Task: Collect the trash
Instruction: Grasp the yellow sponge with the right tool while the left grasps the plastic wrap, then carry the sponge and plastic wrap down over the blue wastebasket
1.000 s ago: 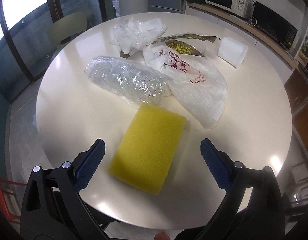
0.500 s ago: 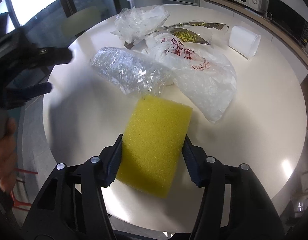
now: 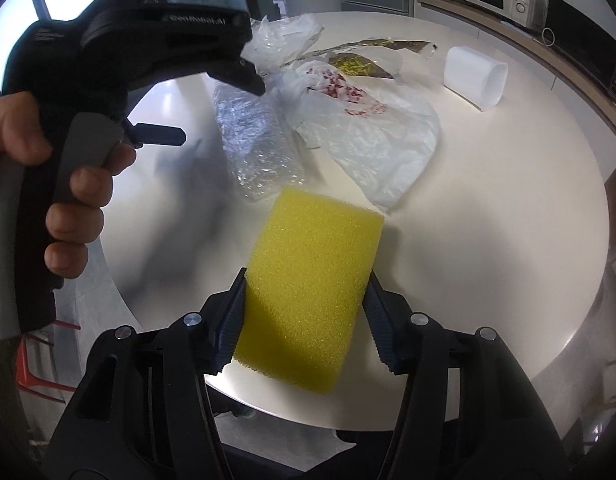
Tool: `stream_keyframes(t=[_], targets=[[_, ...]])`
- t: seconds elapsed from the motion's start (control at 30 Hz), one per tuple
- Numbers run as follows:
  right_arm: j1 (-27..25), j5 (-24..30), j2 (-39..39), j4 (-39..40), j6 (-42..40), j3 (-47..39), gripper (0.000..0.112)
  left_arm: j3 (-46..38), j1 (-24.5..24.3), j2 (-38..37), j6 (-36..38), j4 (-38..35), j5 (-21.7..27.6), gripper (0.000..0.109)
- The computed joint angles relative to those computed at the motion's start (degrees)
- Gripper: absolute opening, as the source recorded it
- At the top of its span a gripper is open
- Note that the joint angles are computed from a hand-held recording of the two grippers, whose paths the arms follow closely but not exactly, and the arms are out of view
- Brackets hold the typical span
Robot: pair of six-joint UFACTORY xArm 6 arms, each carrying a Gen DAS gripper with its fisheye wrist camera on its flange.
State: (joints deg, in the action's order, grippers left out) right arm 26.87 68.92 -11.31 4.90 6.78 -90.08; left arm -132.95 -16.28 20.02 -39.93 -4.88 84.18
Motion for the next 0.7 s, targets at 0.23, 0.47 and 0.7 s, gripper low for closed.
stream_keyframes(t=[0.23,0.47,0.7], targets=[[-2.1,-1.1,-2.8,0.3,-0.3,3.5,0.052,-4.1,-2.0,2.9,1.7,4.3,3.0,0.084],[-2.7,-1.7,-3.6,0.0,-0.6,3.8,0.052,-8.3,-2.6,4.7,6.0,5.9,6.6,0.038],[-1.8,-2.9,-4.8,-1.7,-0.8,5.2,0.051,10.1,-2.2,-8.2,8.9,7.2,-1.6,0.026]])
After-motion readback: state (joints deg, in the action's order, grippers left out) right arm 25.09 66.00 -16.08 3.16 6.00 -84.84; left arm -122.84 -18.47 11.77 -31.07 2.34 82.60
